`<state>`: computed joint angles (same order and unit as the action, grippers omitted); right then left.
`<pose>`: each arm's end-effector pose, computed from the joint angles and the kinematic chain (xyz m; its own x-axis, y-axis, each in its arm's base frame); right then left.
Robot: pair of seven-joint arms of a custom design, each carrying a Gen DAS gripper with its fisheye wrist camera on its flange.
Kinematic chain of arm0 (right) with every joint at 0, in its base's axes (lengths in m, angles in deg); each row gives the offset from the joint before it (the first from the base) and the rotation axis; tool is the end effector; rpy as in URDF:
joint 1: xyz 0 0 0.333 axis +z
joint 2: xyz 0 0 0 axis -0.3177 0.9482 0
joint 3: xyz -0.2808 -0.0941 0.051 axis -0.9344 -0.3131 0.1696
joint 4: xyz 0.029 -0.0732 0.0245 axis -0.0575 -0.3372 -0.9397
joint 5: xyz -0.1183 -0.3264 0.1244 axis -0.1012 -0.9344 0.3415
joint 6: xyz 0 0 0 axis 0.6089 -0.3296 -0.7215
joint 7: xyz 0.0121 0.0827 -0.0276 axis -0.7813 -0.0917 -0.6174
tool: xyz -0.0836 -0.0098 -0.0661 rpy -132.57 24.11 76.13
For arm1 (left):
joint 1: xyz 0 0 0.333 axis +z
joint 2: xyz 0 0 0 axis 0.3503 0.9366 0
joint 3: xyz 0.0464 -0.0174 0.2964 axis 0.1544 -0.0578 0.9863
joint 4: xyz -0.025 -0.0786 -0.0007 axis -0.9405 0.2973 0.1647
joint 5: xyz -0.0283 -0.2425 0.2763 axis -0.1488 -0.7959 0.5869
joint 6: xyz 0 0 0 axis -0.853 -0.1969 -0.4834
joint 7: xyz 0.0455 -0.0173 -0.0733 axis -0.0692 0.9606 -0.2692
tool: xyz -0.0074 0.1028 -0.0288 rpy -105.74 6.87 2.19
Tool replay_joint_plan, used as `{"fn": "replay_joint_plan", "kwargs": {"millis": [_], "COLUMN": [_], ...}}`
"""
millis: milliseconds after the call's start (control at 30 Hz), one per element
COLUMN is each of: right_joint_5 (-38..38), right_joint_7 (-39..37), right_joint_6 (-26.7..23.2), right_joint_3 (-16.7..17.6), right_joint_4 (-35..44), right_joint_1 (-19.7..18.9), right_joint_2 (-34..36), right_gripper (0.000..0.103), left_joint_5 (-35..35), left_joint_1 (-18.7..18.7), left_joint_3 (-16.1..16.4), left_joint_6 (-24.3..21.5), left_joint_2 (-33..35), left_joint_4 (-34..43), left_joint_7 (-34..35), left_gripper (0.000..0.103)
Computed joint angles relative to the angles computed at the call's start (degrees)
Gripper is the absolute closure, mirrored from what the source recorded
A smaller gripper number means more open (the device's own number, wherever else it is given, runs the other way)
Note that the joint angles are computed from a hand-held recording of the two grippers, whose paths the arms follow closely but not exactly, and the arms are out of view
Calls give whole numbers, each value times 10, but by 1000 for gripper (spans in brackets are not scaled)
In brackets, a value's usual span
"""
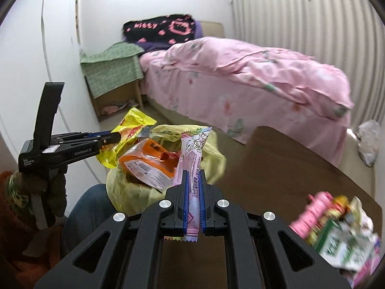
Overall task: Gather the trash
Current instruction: 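Lower both wrappers into the yellow bag and open both tools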
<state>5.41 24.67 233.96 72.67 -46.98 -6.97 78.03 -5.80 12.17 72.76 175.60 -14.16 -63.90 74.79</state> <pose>0.5621 0.1063 0.5677 0.6406 -0.7659 -0.0552 -0.5061 -0.3671 -0.7804 0.5042 -0.2338 0.5441 0.1807 -0.9744 0.1337 -0.6300 -0.2190 -0.7451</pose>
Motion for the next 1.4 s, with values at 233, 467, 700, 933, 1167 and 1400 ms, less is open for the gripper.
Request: {"fn": "replay_joint_plan", "kwargs": {"millis": [233,467,700,933,1167,1400], "right_joint_5": [-86,-252,-288,-301,-317,-235], "right_joint_7": [76,189,219,172,130,91], "right_joint_6": [-100,-211,-233,-190,-159,-126], "right_joint_3": [35,56,85,95,90,92], "right_joint_4": [158,373,452,372,281,200], "right_joint_1": [-11,-2,-20,-20,-20,-44], "right_joint_2": [147,326,380,330,267,197], "right_gripper": [95,95,95,93,70,60], "left_joint_5": [-49,-138,-183,-213,-203,-112], "left_joint_1": [-4,-36,-44,-41,-33,-31], "left_joint_3": [17,46,72,79,75,68], "left_joint_6": [-11,-25,15,78,82,80], "left_joint_2": [62,119,142,117,100,65], "left_joint_4": [31,59,68,28,22,17], "left_joint_7": [25,114,111,99,74,0], "left_gripper": [83,83,84,81,62,57]}}
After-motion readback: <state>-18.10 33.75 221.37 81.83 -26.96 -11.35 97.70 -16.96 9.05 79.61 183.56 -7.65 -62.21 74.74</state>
